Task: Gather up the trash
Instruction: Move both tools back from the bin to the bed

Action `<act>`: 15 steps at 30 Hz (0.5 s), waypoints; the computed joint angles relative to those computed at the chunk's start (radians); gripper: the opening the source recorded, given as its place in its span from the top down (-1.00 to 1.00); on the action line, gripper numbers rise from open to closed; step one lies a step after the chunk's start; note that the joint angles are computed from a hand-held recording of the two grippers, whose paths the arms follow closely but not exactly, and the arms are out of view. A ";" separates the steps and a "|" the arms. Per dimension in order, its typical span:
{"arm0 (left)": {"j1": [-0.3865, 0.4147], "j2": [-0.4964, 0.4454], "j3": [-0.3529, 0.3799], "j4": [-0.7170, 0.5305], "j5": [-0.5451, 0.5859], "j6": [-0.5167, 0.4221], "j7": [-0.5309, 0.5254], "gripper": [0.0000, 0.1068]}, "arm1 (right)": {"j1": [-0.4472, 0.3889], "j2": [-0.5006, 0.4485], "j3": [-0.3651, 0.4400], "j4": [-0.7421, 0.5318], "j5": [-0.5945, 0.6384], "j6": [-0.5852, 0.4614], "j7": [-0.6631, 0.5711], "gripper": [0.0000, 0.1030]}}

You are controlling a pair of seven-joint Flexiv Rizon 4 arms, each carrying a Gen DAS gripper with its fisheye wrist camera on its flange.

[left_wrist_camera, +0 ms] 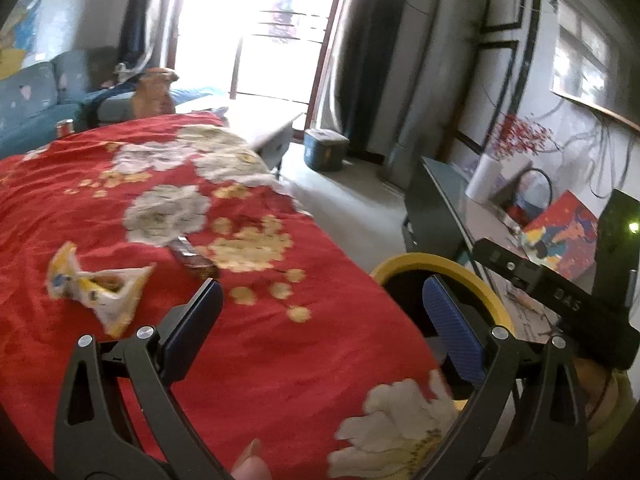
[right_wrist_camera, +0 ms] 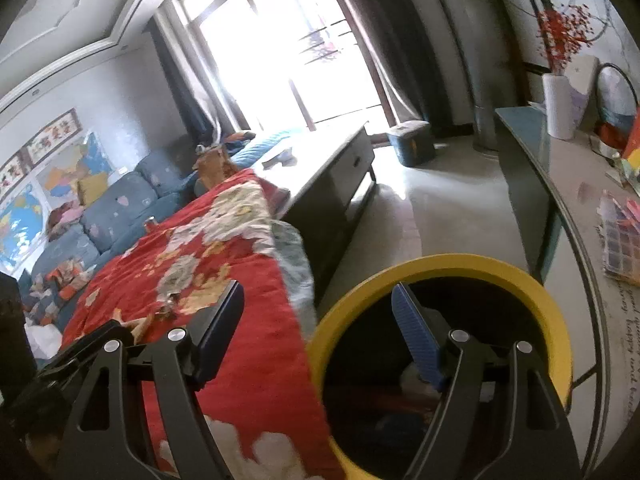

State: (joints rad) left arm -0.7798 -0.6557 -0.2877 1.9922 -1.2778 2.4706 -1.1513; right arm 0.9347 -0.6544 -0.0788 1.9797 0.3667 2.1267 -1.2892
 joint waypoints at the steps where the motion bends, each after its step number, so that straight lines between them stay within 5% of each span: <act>1: 0.000 0.006 0.002 0.012 -0.004 0.008 -0.011 -0.72 | 0.009 0.000 -0.004 -0.006 0.000 -0.007 -0.003 -0.43; 15: 0.022 0.090 0.014 0.189 -0.042 0.085 -0.204 -0.72 | 0.063 -0.011 -0.011 -0.070 -0.090 -0.085 0.003 -0.43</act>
State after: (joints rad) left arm -0.7577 -0.5659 -0.2735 2.1814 -1.3193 2.5561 -1.3552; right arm 0.9978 -0.6650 -0.0894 1.9101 0.2771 2.0412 -1.2862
